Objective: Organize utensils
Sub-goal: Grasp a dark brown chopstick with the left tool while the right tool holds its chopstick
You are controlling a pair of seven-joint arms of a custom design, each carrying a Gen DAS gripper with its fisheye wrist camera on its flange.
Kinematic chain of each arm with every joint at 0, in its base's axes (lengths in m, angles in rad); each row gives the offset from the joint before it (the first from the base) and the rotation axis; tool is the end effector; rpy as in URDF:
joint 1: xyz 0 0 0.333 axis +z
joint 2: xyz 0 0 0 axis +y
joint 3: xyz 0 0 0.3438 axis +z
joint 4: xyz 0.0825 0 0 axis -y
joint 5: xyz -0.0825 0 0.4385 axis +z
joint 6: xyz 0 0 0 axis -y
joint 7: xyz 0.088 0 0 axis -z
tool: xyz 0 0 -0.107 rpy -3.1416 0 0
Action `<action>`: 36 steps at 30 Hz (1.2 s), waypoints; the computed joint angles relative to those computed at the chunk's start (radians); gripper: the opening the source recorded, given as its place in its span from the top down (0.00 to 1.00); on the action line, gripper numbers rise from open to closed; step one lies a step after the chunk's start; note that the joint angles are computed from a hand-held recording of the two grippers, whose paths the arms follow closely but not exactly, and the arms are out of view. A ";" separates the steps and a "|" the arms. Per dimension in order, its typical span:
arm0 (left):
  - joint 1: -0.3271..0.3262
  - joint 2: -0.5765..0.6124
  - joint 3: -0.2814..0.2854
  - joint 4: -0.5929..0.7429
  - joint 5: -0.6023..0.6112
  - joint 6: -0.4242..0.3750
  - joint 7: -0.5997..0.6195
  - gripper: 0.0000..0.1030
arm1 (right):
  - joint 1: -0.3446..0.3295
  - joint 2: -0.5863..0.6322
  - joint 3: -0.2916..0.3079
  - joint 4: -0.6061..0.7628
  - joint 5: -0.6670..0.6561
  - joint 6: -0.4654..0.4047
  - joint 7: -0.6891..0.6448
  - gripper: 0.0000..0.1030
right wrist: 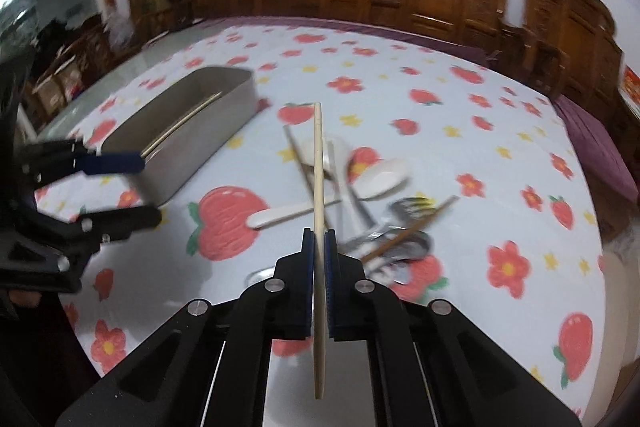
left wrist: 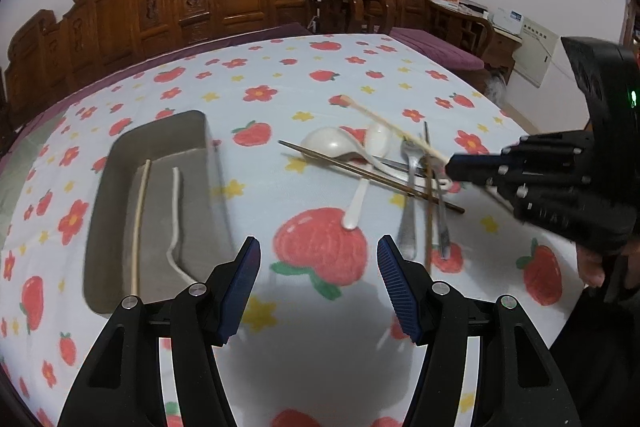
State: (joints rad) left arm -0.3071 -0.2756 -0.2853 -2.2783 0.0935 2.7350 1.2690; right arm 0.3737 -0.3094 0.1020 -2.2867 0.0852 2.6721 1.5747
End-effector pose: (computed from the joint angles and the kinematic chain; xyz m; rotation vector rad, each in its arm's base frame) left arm 0.4548 -0.3237 0.5499 -1.4765 2.1828 -0.8682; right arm 0.4843 0.2516 0.5612 -2.0929 1.3633 -0.4330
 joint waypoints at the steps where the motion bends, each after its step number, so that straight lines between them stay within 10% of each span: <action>1: 0.000 0.003 -0.005 0.000 0.004 0.004 -0.006 0.44 | -0.011 -0.006 0.003 -0.005 -0.009 -0.001 0.019 0.94; 36: -0.095 0.178 -0.024 0.069 -0.072 0.040 0.127 0.91 | -0.075 -0.015 -0.014 -0.052 -0.051 -0.008 0.190 0.94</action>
State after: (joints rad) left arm -0.4022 -0.0975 -0.3095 -2.2090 0.0211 2.7746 1.3960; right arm 0.2983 -0.3242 0.0883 -2.3384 0.0340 2.6642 1.7646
